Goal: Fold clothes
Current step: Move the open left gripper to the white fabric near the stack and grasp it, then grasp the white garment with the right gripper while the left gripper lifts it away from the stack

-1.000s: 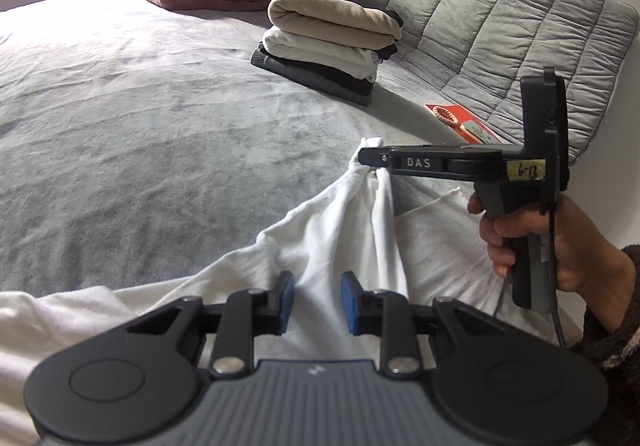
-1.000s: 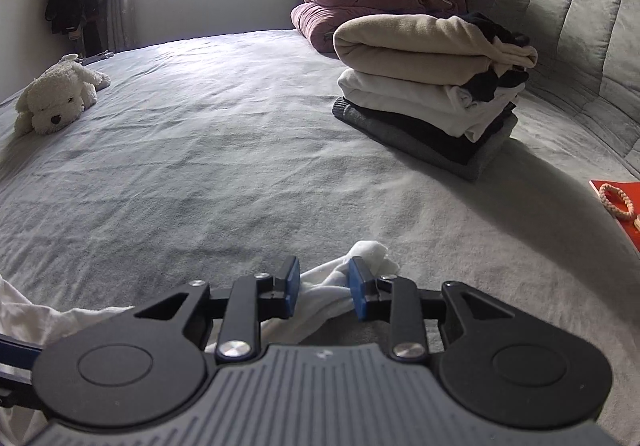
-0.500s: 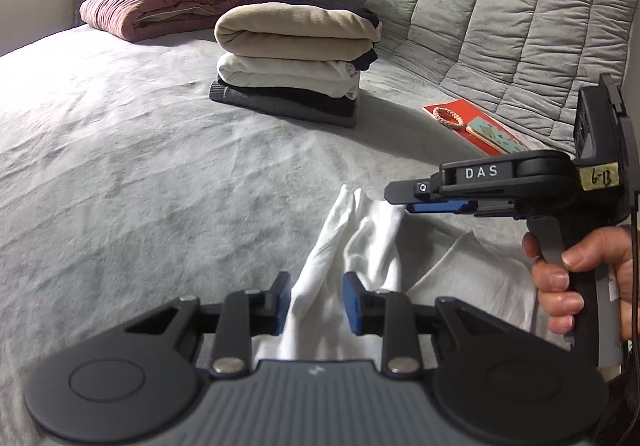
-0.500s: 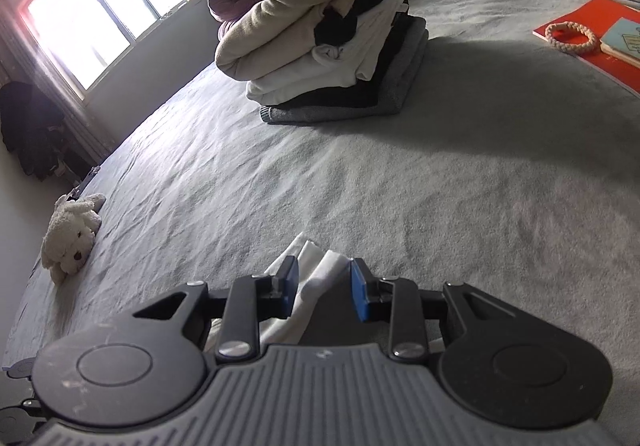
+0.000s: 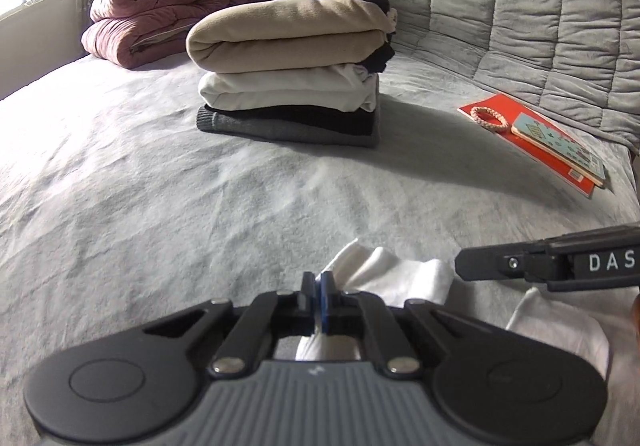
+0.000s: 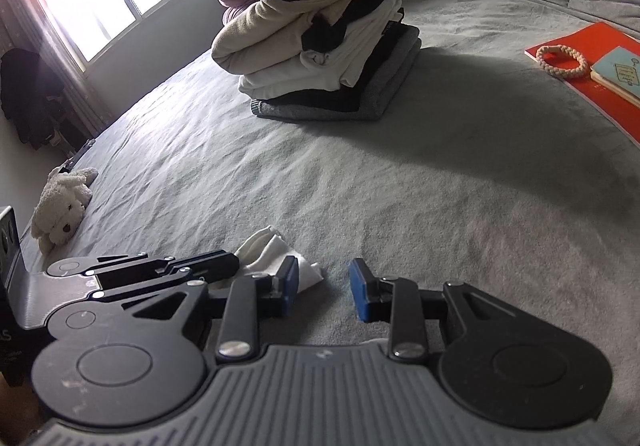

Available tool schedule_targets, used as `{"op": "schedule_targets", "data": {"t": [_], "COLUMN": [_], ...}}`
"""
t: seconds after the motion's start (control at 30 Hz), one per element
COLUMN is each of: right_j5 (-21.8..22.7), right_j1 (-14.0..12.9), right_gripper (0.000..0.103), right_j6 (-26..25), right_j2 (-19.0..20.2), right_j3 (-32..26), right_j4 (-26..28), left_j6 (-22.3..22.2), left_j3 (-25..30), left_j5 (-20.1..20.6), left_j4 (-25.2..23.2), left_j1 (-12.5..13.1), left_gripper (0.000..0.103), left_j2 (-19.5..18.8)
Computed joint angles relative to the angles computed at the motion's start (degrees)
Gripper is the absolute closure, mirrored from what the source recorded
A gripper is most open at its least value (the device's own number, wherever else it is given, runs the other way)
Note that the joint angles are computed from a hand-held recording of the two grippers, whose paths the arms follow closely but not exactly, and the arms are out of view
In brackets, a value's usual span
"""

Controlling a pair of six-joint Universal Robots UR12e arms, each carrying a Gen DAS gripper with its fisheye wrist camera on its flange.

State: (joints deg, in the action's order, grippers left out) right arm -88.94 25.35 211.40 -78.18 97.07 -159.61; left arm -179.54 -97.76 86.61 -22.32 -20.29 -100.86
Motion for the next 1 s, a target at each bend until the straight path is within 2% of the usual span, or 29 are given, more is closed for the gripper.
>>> {"op": "schedule_targets", "data": {"t": [0.1, 0.2, 0.33, 0.47, 0.53, 0.63, 0.67, 0.7, 0.77, 1.0], "right_j5": [1.0, 1.1, 2.3, 1.9, 1.0, -0.7, -1.5, -2.5, -4.6, -8.1], "right_j1": [-0.1, -0.1, 0.0, 0.7, 1.1, 1.8, 2.2, 2.6, 3.3, 4.2], "right_gripper": [0.07, 0.07, 0.07, 0.07, 0.07, 0.068, 0.069, 0.075, 0.097, 0.1], "right_j6": [-0.2, -0.3, -0.5, -1.5, -2.0, -2.9, -3.9, -4.9, -6.3, -5.9], "right_j2": [0.2, 0.3, 0.7, 1.8, 2.5, 3.6, 4.0, 4.4, 5.0, 3.3], "right_j3": [-0.1, -0.4, -0.7, -1.7, -2.3, -3.1, -3.4, -3.7, -4.3, -3.1], "right_j4": [-0.2, -0.1, 0.0, 0.3, 0.0, -0.8, -1.2, -1.5, -1.4, -5.7], "left_j6": [-3.6, -5.6, -8.7, -10.1, -10.1, -9.5, -9.3, -9.1, -8.6, -9.4], "left_j3": [0.3, 0.5, 0.4, 0.3, 0.6, 0.7, 0.7, 0.7, 0.3, -0.9], "left_j5": [3.9, 4.9, 1.9, -1.8, -2.4, -2.0, -2.0, -2.1, -1.8, -1.9], "left_j4": [-0.6, -1.7, -1.7, -0.5, -0.8, -0.2, 0.1, 0.4, 1.6, 6.7], "left_j1": [0.0, 0.5, 1.6, 2.3, 2.2, 2.0, 1.9, 1.9, 1.7, 1.6], "left_gripper": [0.101, 0.101, 0.098, 0.074, 0.074, 0.076, 0.089, 0.101, 0.102, 0.102], "left_j2": [0.0, 0.2, 0.5, 0.1, -0.2, -0.8, -1.0, -1.1, -1.1, 0.6]}}
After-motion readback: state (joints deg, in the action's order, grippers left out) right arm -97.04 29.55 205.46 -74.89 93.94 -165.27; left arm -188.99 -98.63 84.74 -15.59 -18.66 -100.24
